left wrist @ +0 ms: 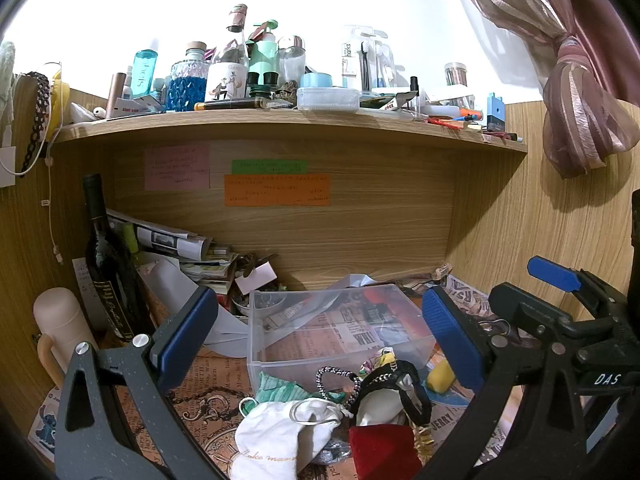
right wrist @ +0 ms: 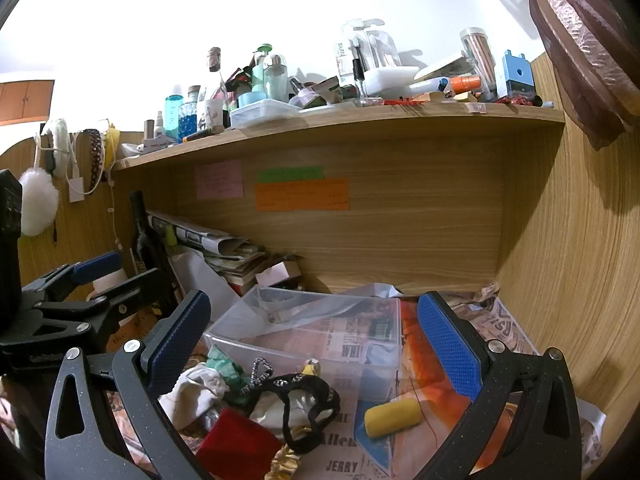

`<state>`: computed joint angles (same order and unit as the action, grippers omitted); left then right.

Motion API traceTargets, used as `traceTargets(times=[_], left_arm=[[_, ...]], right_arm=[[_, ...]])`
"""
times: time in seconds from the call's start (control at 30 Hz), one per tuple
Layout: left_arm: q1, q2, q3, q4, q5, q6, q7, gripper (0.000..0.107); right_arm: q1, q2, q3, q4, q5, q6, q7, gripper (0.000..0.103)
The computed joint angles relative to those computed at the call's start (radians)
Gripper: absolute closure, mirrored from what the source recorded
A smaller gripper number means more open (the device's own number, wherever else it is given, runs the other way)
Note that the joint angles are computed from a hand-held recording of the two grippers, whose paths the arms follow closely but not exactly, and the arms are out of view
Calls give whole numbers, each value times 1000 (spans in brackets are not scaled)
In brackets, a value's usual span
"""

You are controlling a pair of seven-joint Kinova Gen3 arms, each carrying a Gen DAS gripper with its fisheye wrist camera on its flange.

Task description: Organize soft objects

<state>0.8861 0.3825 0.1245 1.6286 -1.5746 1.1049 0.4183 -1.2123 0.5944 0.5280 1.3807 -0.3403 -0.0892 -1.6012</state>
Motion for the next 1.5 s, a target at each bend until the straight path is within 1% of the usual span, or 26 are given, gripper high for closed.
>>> traceTargets(times=[1.23, 1.27, 1.37, 1.47, 1.5], left_arm=[[2, 2, -1, -12, 9, 0, -15, 4], [0, 1, -1, -12, 12, -5, -18, 4], [-13, -4, -1, -3, 25, -28, -19, 4], [-30, -11, 1, 8, 56, -58, -26, 4], [-35, -13, 1, 13, 67, -67, -29, 4]], right_arm=[[-1, -1, -5, -6, -20, 1, 23, 0], [0, -1, -7, -10, -18, 8, 21, 0], [35, -3, -48, -21, 9, 28, 7, 0], [48, 5, -55, -36, 37, 62, -27, 0], [65, 4, -73, -38, 54, 74, -38, 0]])
